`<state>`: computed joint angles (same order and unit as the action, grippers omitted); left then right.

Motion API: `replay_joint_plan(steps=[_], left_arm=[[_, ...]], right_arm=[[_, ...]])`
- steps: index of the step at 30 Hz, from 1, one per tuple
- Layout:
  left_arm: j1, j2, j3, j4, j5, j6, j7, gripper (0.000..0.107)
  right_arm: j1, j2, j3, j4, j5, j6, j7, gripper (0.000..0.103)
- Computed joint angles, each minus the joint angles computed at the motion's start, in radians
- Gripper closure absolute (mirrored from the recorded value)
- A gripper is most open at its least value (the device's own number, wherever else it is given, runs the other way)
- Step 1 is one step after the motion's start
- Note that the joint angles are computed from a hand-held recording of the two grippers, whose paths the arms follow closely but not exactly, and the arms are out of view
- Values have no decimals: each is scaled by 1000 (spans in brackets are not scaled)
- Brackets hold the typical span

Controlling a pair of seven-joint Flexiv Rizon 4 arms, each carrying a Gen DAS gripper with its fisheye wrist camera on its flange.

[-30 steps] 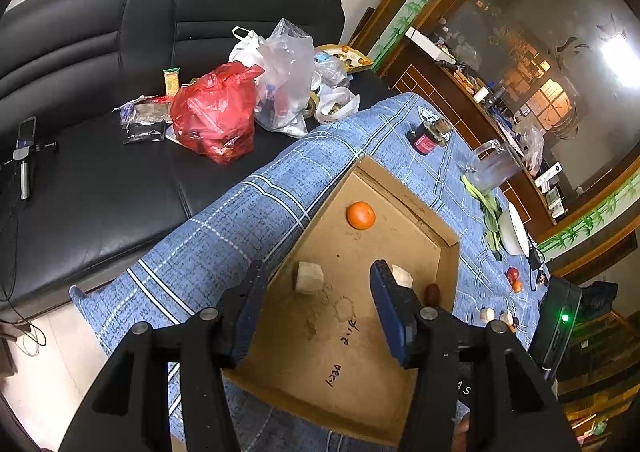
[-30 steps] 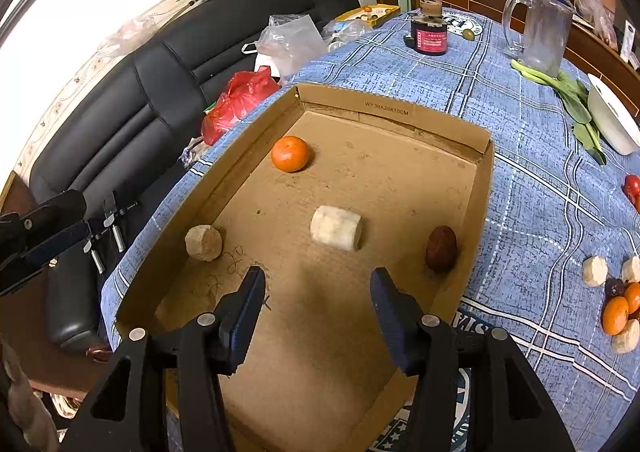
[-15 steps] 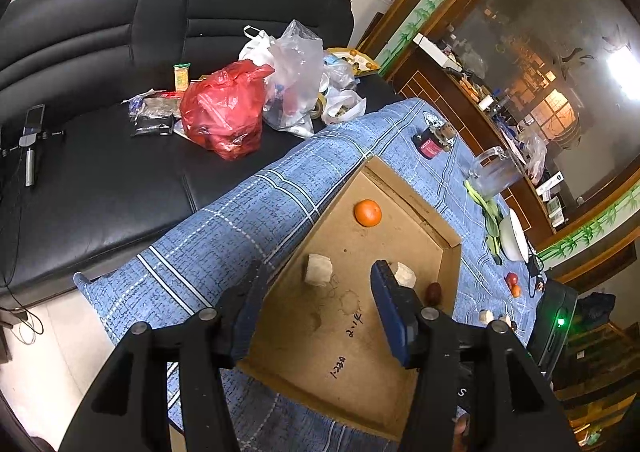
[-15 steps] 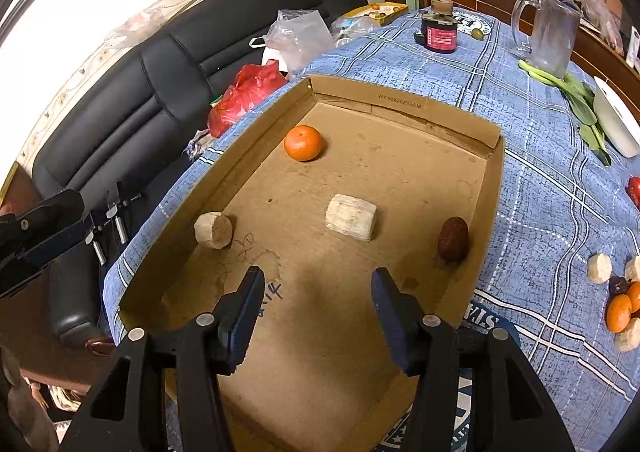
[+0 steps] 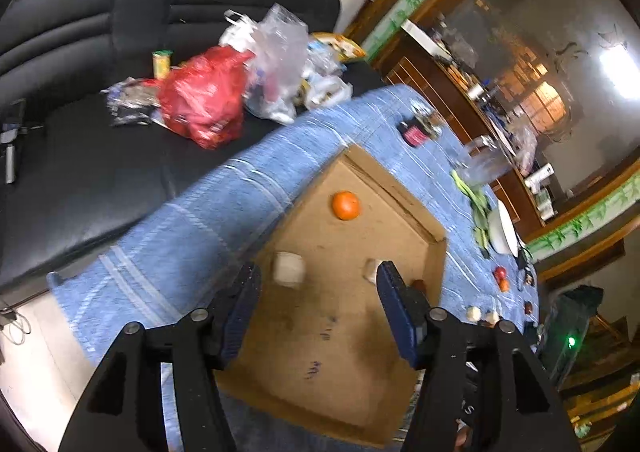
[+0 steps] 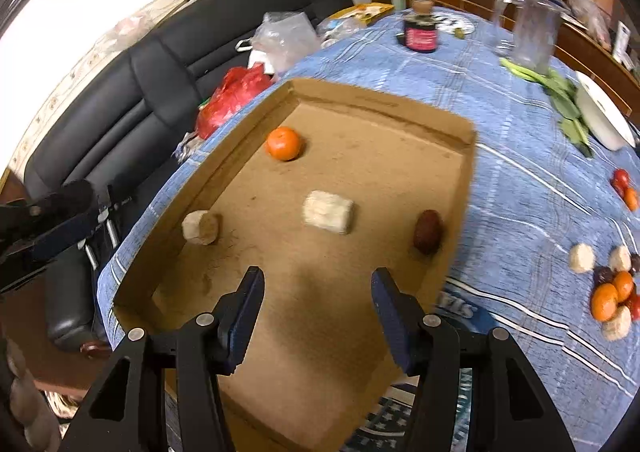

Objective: Organize fruits
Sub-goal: 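Lift both grippers out of the tray back toward the food cluster, then grasp the round tan cake with the right gripper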

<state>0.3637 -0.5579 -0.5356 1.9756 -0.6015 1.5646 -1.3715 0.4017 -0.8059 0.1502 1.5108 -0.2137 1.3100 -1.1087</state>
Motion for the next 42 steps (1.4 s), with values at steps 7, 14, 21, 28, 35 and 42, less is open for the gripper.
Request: replay_joint_plan(steps=[7,14,21,28,35,42], left_arm=[[-129,-133,53,-219,38,-163,75,47],[-359,-230,181,-423,76,-354,100,47],[-522,-302,262,-553,135,-432,104,47],[-614,-426,331,-766,233,-496,112,50],[-671,-555,394,-1001,312,-639,95,62],[-706,-613,430,-1107,366,-657,57,77]], right_arm=[[85,151,-260,280,-37,108,270,40],[118,282,-479,572,-89,200,511,41],[-134,281,-295,590,-73,284,406,41],[-325,159,-68,424,-62,281,163,41],[-320,83,-64,339,-30,252,60,41],[-266,53,-118,296,-19,251,25,53]])
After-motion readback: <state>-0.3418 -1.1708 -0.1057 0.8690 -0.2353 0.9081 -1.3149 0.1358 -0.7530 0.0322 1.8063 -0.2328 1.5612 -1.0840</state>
